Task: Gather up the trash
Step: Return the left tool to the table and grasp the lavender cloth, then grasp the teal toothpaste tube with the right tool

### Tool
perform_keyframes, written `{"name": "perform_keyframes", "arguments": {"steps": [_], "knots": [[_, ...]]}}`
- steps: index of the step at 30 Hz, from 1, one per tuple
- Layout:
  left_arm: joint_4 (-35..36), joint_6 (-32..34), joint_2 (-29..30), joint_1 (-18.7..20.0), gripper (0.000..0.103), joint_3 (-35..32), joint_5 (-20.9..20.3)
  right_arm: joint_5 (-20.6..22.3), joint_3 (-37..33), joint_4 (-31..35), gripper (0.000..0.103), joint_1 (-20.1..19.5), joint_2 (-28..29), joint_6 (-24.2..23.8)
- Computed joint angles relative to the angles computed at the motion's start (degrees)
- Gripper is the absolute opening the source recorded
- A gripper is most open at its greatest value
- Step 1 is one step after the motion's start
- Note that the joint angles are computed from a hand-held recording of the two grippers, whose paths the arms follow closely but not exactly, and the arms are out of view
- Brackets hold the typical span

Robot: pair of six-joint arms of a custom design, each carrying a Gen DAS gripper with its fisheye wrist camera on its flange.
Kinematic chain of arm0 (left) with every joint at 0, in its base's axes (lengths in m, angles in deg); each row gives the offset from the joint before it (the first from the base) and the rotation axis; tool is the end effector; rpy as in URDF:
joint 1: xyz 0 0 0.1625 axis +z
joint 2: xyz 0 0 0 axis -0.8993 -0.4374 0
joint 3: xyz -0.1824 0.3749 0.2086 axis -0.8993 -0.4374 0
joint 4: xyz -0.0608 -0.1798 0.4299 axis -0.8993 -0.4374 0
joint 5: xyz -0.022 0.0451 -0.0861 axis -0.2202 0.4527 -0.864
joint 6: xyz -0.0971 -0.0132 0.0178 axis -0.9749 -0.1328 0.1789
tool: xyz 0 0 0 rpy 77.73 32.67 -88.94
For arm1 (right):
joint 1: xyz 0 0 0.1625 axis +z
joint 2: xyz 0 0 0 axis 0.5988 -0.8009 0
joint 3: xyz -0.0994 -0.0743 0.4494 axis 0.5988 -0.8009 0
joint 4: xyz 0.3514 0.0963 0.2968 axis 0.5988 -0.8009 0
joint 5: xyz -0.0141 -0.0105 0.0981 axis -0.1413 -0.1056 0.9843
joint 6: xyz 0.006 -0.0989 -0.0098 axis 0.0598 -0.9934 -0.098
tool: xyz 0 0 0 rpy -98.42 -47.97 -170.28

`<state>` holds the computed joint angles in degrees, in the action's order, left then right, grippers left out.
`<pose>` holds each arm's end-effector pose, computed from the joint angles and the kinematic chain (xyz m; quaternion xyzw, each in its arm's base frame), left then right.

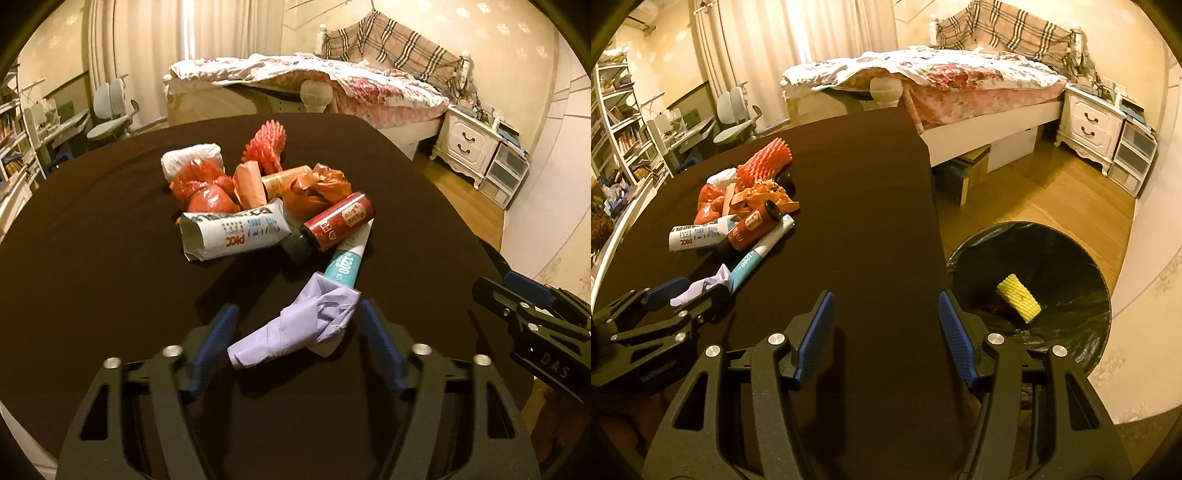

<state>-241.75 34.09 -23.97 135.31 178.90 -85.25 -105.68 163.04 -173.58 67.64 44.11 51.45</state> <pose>-0.0678 -0.7483 0.1557 0.3395 0.8868 -0.2071 0.2353 0.2262 -0.6480 0.0072 -0.0188 -0.8511 0.3863 0.3549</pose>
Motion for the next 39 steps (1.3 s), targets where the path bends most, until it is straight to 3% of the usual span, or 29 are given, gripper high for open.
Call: {"name": "perform_keyframes", "arguments": {"steps": [3, 17, 25, 30, 39], "knots": [[0.0, 0.5, -0.1, 0.2, 0.056, 0.0, -0.2, 0.0, -0.2, 0.2, 0.058, 0.0, 0.2, -0.2], [-1.3, 0.6, -3.4, 1.4, 0.056, 2.0, -1.5, 0.8, -4.7, 3.7, 0.058, 0.9, 2.8, -2.3], [-2.6, 0.0, -4.1, 2.8, 0.056, 1.3, 1.1, 0.5, -11.9, 8.5, 0.058, -0.1, 4.6, -2.8], [-3.0, -1.4, -3.6, 3.7, 0.056, -0.4, 2.5, -2.0, -15.9, 15.2, 0.065, -0.5, 6.0, -1.4], [-2.1, -3.2, -3.3, 5.0, 0.056, -2.1, 2.8, -3.9, -11.3, 14.0, 0.073, 1.3, 5.5, -1.7]]}}
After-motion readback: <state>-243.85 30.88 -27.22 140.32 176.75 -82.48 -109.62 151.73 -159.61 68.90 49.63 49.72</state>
